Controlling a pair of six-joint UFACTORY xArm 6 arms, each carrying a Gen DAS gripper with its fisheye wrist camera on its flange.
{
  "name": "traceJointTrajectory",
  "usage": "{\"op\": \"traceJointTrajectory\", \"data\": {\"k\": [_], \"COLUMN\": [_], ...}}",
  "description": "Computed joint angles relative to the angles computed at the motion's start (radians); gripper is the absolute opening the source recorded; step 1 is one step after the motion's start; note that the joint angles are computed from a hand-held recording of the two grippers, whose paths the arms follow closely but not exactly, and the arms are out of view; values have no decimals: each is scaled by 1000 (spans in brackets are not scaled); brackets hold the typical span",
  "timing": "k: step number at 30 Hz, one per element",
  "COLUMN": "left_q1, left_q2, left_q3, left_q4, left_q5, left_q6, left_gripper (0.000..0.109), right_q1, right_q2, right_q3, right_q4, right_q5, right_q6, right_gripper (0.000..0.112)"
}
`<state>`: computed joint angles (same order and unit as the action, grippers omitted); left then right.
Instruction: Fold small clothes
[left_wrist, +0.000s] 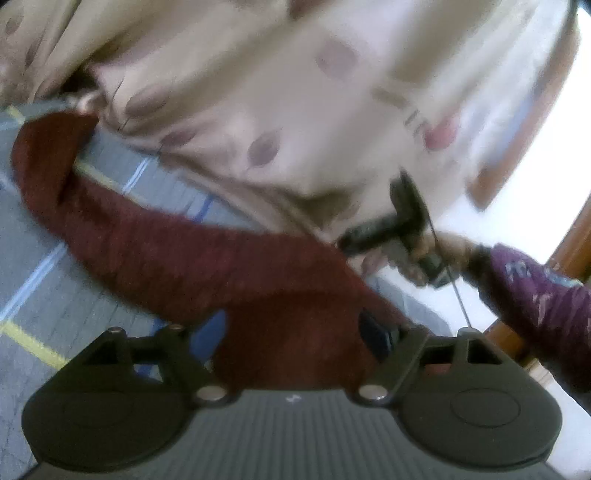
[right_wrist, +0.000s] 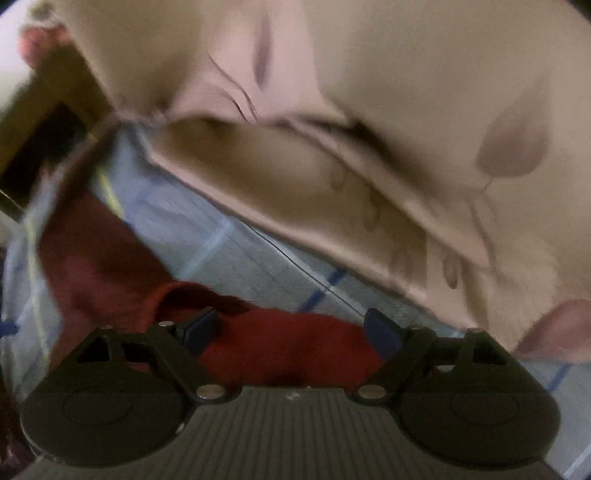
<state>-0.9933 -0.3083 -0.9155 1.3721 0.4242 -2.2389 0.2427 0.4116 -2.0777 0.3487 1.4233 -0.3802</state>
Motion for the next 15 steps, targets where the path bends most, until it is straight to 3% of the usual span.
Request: {"op": "traceJointTrajectory", "data": {"k": [5, 7, 9, 11, 15], "left_q1": [27, 34, 44, 49, 47], "left_q2": [-14, -22, -30, -26, -11], "left_q3": [41, 50, 62, 63, 60], "left_q4": [-86, -119, -96, -108, -130], "left_q5": [-34, -27, -38, -36, -42], "left_q6": [14, 18, -18, -21, -22], "left_gripper": [80, 80, 82, 82, 82], "right_q1": [18, -1, -28, -54, -99], "right_q2": [149, 210, 224, 213, 114], "right_q3": [-234, -343, -361, -333, -129], "right_q4": [73, 174, 277, 350, 447], "right_q5": [289, 442, 541, 567, 453], "right_q6": [-32, -33, -52, -46, -44], "right_gripper": [86, 86, 86, 86, 86]}}
